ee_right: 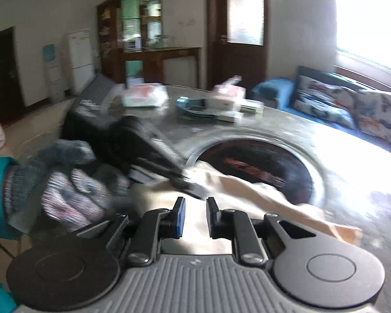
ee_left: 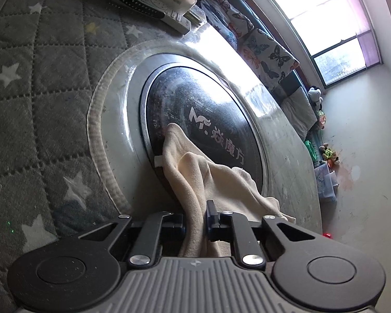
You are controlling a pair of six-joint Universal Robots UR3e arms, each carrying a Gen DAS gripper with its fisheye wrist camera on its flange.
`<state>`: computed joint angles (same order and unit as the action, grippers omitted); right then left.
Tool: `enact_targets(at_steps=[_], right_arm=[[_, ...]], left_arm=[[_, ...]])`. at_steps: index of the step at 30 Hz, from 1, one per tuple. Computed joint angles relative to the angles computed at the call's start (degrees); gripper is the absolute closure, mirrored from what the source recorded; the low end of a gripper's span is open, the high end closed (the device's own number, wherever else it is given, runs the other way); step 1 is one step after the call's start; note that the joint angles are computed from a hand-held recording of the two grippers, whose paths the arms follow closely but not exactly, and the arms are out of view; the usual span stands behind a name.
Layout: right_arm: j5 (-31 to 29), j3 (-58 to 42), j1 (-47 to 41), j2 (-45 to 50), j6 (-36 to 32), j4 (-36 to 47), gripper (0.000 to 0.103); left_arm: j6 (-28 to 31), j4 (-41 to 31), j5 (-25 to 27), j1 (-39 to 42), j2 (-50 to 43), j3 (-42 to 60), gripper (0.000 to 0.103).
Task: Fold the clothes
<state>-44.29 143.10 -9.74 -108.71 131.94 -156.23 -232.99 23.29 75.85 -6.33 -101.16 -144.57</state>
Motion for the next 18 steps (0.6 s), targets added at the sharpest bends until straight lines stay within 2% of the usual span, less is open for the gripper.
enact_targets(at_steps=[9,16,18], right_arm=[[-7.6,0.1,-9.6,9.4,8.0,-11.6,0.081],[-8.6,-3.4,-11.8,19.7,13.6,-17.7,0.064],[-8.3,-4.5,-12.1,21.9,14.7,-17.9,0.064]], left_arm=[[0.8,-0.8,1.3,-1.0,-0.7,1.4,0.088],[1.5,-1.0,2.0,-1.4,-0.9,1.8,0.088],[1.7,-1.1,2.2,-1.6,-1.1,2.0,0.088]])
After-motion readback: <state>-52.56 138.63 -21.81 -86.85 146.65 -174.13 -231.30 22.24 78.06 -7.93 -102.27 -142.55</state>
